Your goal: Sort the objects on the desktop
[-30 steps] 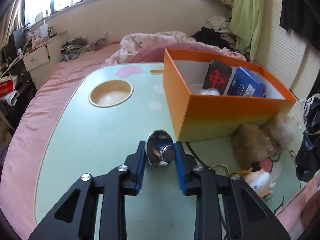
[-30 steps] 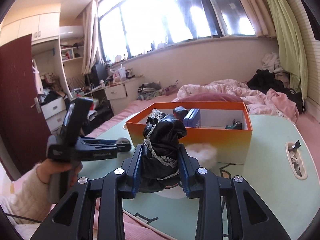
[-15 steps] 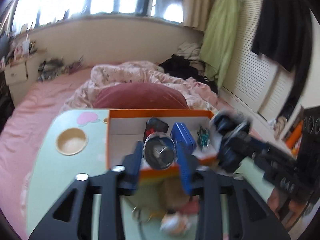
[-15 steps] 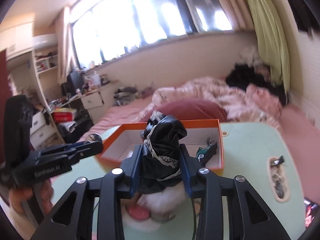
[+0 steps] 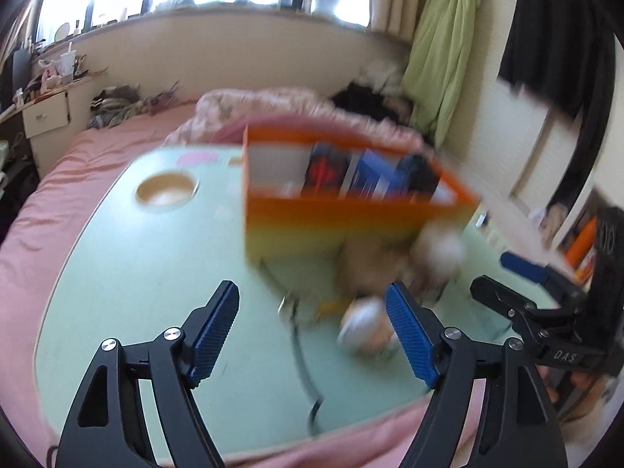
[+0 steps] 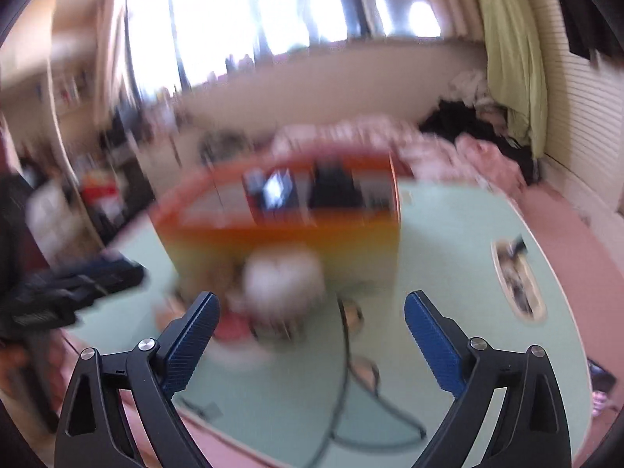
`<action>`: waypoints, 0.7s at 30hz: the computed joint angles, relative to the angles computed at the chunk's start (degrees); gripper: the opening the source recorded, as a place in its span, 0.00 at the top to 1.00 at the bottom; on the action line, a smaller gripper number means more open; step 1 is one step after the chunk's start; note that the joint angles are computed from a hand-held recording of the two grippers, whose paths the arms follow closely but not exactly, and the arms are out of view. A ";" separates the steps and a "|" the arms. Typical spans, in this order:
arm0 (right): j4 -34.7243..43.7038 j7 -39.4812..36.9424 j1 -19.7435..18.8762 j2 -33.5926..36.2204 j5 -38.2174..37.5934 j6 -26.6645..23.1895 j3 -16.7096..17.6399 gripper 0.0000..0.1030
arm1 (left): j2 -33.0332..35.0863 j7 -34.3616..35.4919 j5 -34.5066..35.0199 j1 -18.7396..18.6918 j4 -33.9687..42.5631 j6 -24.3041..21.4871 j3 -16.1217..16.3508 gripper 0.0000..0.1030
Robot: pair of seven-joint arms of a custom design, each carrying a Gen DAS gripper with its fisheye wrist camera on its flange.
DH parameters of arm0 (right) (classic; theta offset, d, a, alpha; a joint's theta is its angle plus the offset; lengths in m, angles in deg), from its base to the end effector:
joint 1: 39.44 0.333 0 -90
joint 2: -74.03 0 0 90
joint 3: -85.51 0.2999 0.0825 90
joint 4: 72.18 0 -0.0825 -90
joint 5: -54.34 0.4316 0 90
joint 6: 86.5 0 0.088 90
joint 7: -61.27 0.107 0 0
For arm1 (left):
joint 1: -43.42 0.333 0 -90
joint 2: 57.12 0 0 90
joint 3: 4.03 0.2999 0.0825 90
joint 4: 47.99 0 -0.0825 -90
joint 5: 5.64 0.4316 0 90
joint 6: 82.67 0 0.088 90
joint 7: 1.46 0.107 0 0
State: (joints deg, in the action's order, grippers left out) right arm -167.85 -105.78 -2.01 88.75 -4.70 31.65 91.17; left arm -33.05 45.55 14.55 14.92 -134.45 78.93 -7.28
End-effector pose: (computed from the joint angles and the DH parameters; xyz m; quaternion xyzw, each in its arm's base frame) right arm 0.5455 0.4409 0.4586 -0.4205 0.7920 -0.3583 0.2600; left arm 0.6482 -0.4124 0.4982 -0.6123 0.6566 -0.4071 0.1680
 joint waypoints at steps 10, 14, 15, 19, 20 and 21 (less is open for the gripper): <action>5.84 -10.17 0.63 5.57 7.96 -1.75 -1.43 0.00 | 2.50 3.24 6.37 -2.43 0.91 -2.53 1.00 0.00; 6.16 -10.26 0.90 5.42 8.26 -2.37 -1.72 0.00 | 2.95 2.83 6.64 -2.61 1.31 -2.41 1.30 0.00; 6.30 -10.17 0.96 5.54 8.34 -2.66 -1.74 0.00 | 3.03 2.97 6.55 -2.53 1.43 -2.44 1.22 0.00; 6.91 -11.24 0.60 5.10 8.99 -3.17 -1.78 0.00 | 2.95 3.05 6.49 -2.60 1.45 -2.50 1.20 0.00; 6.99 -11.07 0.66 5.16 8.95 -3.33 -1.79 0.00 | 2.82 2.98 6.57 -2.67 1.22 -2.40 1.22 0.00; 6.84 -10.85 0.71 5.03 8.94 -3.45 -1.79 0.00 | 2.78 2.99 6.58 -2.69 1.22 -2.46 1.19 0.00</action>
State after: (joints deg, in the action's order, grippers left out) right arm -161.01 -116.63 -1.31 93.78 4.24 28.21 89.38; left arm -30.27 48.54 21.13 12.22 -133.23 76.46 -6.09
